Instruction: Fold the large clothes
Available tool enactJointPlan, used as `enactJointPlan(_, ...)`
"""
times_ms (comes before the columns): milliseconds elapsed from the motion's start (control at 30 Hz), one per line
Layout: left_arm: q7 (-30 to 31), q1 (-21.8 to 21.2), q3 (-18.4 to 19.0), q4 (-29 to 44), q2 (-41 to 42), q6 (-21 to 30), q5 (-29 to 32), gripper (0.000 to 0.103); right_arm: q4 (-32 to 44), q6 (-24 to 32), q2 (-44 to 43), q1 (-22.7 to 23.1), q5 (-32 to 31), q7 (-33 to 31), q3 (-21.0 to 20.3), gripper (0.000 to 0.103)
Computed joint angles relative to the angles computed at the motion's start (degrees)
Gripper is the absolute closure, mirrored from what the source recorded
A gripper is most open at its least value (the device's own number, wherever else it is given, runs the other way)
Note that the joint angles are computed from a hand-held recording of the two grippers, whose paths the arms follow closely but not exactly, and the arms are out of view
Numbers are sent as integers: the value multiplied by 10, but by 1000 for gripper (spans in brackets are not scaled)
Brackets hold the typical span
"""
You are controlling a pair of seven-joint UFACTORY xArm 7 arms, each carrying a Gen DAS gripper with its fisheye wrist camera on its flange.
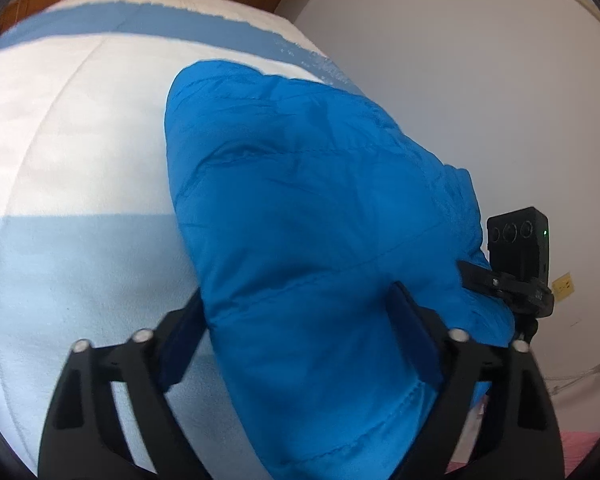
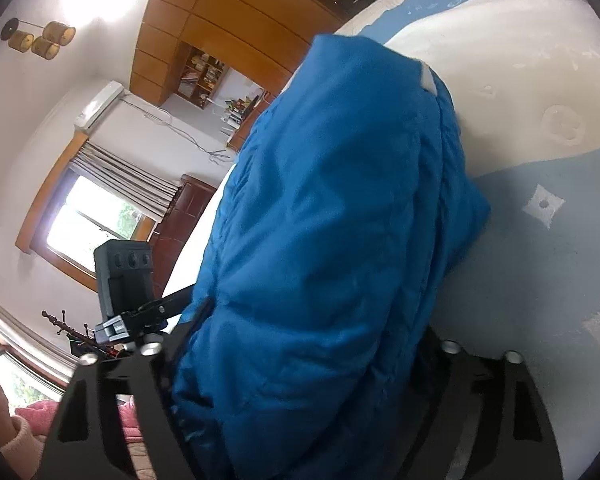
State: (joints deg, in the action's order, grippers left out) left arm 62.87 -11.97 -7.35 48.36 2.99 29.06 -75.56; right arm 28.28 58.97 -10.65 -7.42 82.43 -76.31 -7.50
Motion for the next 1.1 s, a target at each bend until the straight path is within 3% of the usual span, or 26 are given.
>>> enactJointPlan(133,14,-6,-2,-11,-16,-14,-15,32,-18,-12,-36,2,3,-26,1,45)
enactJointPlan(500,52,-13,17,-34,-69,-24,-59,37,-16,-54,-100,46,-7,-24,7,48)
enactJointPlan(733,70,-4,34,-19,-83,-49,-71,37,75,-58,-38,79,-5,-28,21,48)
enactJointPlan(1100,59,48,44,86,-2,-77,-59,37,257,-90,123,108,12,-35,81,48)
